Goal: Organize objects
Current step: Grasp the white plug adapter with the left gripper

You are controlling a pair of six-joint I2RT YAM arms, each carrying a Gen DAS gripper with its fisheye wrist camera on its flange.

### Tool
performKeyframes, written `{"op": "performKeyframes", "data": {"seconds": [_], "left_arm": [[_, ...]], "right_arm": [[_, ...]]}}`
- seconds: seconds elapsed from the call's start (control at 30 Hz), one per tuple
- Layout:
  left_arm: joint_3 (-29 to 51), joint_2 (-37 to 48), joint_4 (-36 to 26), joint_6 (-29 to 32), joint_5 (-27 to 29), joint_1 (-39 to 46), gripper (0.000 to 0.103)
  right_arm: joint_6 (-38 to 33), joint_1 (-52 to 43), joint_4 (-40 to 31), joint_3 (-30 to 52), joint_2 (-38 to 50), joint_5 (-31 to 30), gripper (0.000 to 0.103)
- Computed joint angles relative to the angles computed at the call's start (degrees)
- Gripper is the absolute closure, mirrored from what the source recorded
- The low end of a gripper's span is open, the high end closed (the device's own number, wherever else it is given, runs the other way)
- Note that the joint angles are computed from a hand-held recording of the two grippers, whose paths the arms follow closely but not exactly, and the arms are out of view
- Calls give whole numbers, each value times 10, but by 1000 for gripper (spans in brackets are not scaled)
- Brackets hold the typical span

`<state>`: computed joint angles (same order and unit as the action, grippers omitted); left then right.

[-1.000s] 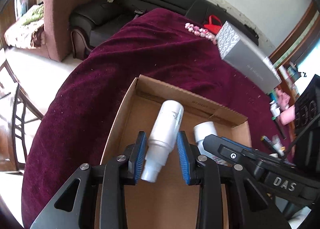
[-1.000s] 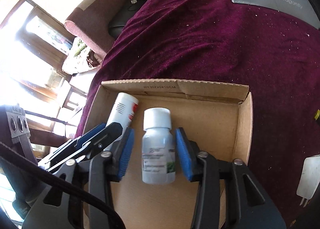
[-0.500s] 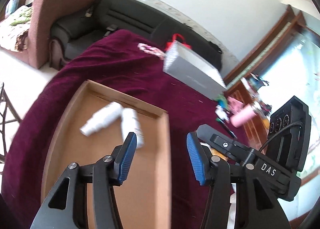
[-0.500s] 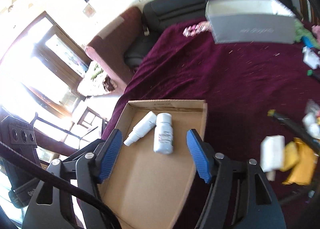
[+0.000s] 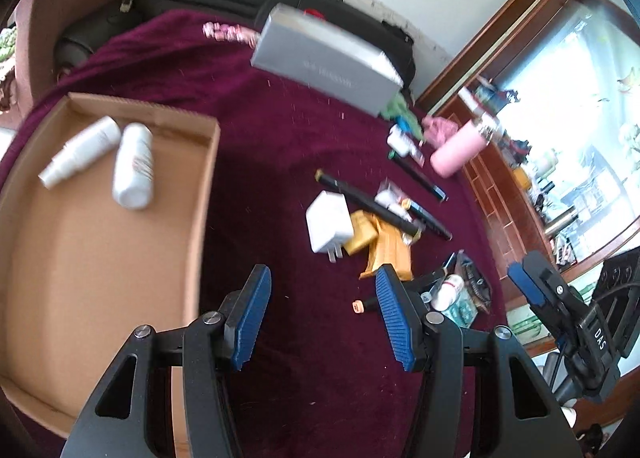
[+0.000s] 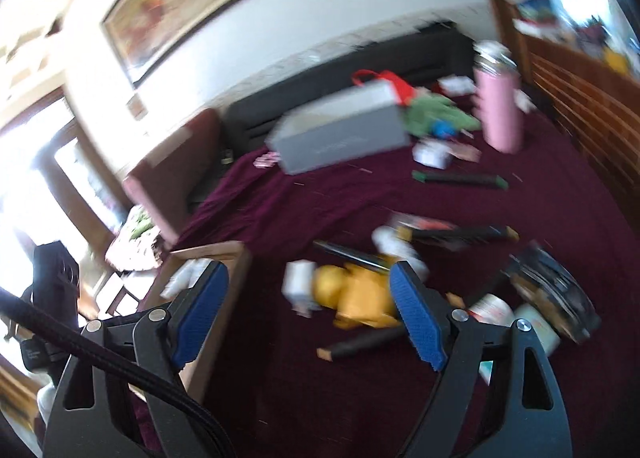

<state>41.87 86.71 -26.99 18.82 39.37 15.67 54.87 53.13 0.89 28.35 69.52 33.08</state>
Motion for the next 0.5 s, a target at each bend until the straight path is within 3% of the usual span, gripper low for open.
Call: {"op": "performKeyframes", "data": {"seconds": [0.2, 0.5], "left_arm": [[-7, 31, 96, -106, -54, -83, 55], [50, 142, 200, -199, -156, -191, 55]], "right_arm": [[34, -62, 40, -106, -59, -58, 20], [16, -124, 150, -163, -27, -143, 20]]}}
